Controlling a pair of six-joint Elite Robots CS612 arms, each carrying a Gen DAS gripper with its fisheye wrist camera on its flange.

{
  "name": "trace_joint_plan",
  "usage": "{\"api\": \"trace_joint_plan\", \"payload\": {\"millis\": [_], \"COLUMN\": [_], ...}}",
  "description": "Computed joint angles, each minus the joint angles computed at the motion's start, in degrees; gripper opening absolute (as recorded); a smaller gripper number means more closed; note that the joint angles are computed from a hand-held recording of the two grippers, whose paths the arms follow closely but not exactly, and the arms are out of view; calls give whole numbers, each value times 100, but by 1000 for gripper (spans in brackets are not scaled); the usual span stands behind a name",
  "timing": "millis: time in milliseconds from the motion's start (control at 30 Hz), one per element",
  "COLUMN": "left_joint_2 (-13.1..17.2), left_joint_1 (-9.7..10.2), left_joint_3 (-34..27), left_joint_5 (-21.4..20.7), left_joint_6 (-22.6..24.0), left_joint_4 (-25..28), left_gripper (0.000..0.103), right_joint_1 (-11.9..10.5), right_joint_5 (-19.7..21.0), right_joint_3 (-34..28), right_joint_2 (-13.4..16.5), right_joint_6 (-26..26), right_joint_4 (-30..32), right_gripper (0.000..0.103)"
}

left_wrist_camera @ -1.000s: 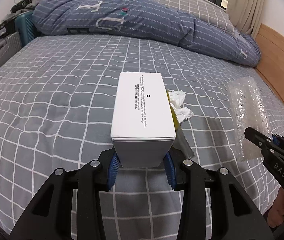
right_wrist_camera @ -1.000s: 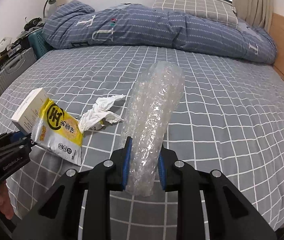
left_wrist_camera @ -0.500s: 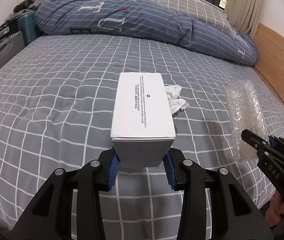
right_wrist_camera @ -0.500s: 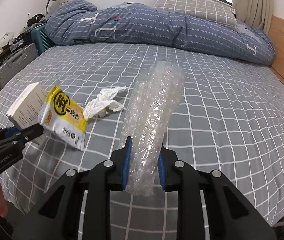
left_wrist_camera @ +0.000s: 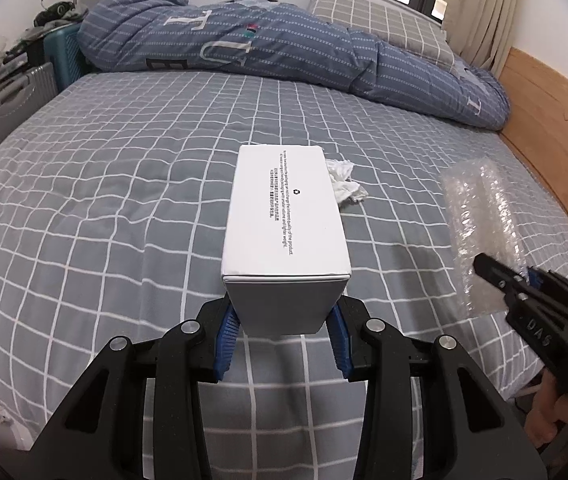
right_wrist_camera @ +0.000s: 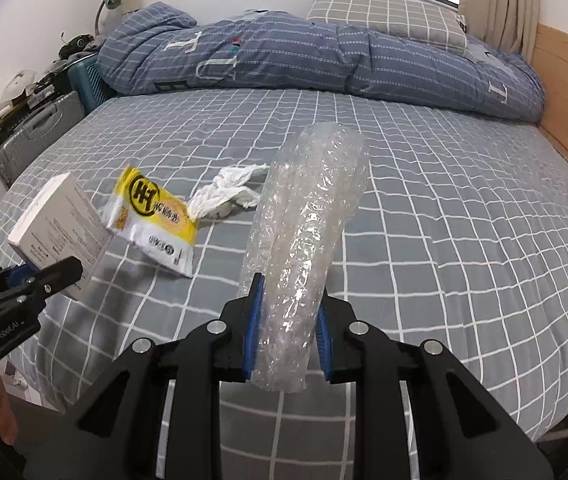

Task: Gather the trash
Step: 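Lift the white box and bubble wrap and carry both toward the bin, then lower the white box and bubble-wrap roll over the black bin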

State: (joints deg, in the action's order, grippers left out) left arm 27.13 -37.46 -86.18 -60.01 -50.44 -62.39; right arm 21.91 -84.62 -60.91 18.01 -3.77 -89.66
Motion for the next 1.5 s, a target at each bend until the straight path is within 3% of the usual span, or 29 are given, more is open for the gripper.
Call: {"api": "trace_joint_plan", "payload": {"millis": [900, 1500], "left_joint_2": [235, 292], "left_joint_1": [-458, -847], "left_joint_3": [-741, -1059], "left_joint_5": [151, 265], "left_joint_6": [-354, -710], "left_joint_4": [884, 1198], "left_gripper": [38, 38], "right_joint_1": [-3, -33], "right_joint_5": [398, 578], "right_joint_3": [-1511, -2443], "right_joint_2": [540, 867], "right_joint_6": [-296, -318], "right_joint_4": [940, 1661], "right_gripper": [22, 22]}}
